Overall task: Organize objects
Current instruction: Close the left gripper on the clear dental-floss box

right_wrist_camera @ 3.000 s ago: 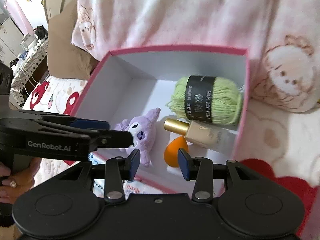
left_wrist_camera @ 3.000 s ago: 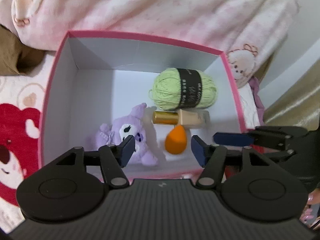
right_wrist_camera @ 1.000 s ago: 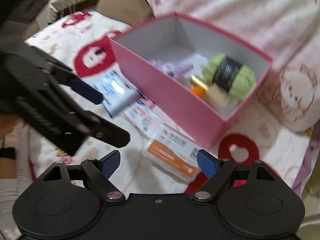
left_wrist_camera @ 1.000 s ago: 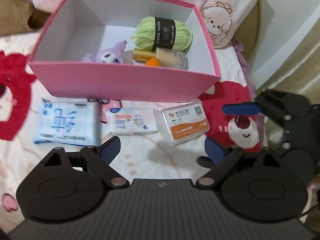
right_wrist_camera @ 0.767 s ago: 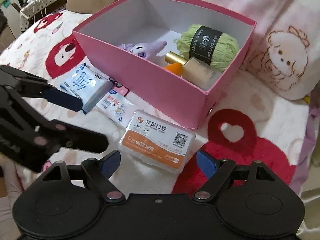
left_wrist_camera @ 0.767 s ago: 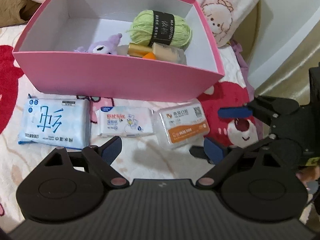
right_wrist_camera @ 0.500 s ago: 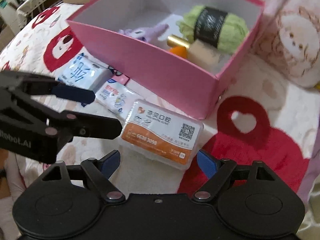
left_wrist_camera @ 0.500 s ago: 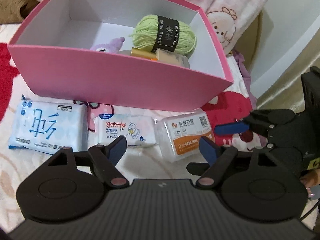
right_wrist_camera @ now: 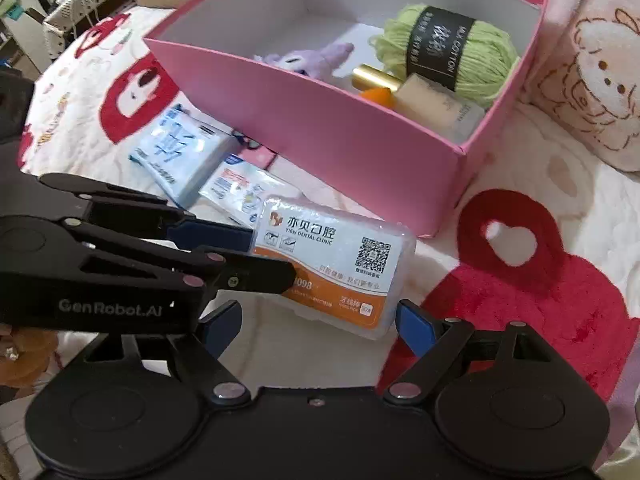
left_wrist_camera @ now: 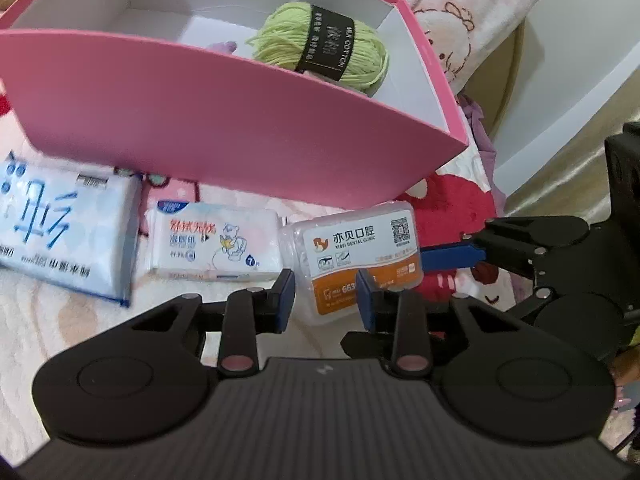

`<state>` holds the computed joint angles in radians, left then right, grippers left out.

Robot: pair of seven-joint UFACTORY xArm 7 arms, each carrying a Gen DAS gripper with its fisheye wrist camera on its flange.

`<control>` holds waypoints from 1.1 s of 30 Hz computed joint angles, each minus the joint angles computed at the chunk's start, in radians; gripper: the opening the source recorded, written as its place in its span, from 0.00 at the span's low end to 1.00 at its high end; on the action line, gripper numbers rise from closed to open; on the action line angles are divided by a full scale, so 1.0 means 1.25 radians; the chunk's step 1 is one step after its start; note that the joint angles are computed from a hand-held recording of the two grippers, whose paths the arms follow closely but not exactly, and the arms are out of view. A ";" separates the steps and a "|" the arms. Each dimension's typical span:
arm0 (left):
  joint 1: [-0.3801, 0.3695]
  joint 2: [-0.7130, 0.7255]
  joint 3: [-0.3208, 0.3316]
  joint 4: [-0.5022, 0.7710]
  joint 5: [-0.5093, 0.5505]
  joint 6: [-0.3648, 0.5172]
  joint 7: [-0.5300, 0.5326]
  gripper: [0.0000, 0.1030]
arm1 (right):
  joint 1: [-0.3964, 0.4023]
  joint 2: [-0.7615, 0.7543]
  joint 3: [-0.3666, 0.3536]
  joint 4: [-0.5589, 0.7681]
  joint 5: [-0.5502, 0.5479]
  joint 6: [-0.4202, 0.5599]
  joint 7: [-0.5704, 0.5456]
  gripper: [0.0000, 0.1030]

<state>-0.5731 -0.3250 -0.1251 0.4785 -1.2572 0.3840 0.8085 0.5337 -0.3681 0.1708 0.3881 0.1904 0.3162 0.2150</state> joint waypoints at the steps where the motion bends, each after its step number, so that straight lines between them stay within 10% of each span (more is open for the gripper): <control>1: 0.007 -0.009 0.002 -0.005 0.020 0.015 -0.021 0.30 | 0.013 -0.002 -0.012 0.000 0.013 0.001 -0.015 0.85; 8: 0.050 -0.032 0.043 -0.021 0.115 0.149 -0.139 0.30 | 0.054 0.025 -0.038 0.025 0.079 0.035 -0.108 0.85; 19: 0.038 0.003 0.031 -0.027 -0.005 0.077 -0.066 0.35 | 0.056 0.052 -0.051 0.032 0.192 0.028 -0.161 0.86; 33: 0.012 -0.130 0.026 -0.079 0.077 0.049 -0.136 0.35 | -0.011 -0.046 0.050 0.004 -0.004 0.025 -0.001 0.73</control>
